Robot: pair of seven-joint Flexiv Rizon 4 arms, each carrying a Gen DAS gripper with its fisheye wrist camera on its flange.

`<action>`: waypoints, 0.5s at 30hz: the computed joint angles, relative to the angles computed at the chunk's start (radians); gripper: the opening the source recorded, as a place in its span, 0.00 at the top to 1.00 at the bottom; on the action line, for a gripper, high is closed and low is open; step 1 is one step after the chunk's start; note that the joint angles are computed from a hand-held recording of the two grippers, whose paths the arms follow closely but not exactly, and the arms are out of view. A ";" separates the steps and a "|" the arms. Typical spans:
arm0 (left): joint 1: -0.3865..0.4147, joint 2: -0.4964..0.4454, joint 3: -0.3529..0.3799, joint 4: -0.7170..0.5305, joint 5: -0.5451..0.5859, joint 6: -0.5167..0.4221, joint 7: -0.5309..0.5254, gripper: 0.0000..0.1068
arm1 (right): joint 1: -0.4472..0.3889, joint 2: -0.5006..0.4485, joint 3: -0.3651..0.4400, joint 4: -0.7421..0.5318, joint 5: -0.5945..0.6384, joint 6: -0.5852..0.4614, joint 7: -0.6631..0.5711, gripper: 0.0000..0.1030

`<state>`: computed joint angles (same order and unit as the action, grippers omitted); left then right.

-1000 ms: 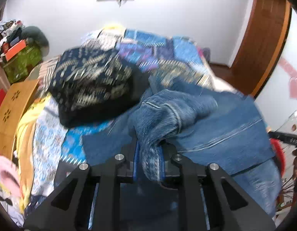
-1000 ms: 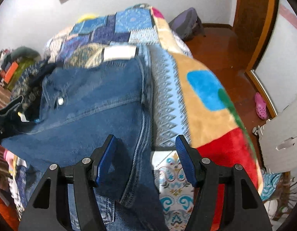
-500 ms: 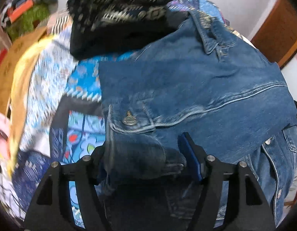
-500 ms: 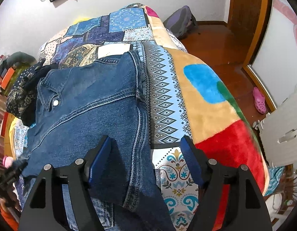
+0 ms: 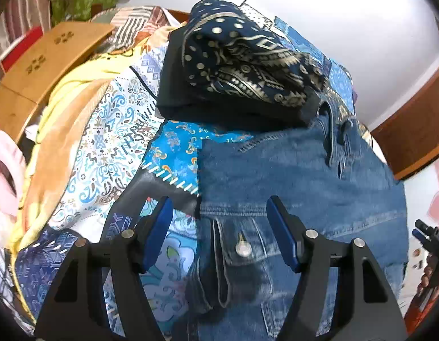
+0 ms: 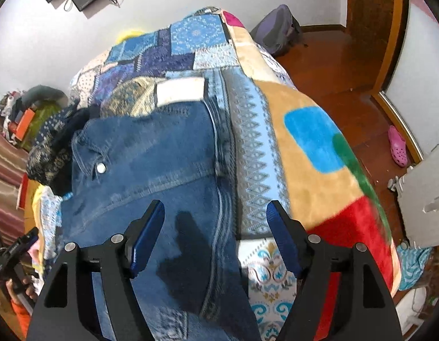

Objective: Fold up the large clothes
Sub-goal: 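Grasp the jacket side edge with the left gripper and fold it inward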

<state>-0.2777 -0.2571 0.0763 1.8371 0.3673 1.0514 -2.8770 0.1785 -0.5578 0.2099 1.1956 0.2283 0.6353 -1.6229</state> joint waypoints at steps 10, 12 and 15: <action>0.174 -0.135 -0.136 0.133 -0.389 0.335 0.298 0.37 | -0.003 -0.167 0.020 -0.260 0.045 -0.186 0.023 0.31; 0.239 -0.169 -0.213 0.157 -0.484 0.390 0.385 0.37 | -0.006 -0.220 0.026 -0.341 0.065 -0.254 0.042 0.31; 0.353 -0.219 -0.359 0.194 -0.596 0.490 0.501 0.37 | -0.009 -0.280 0.033 -0.432 0.092 -0.325 0.059 0.31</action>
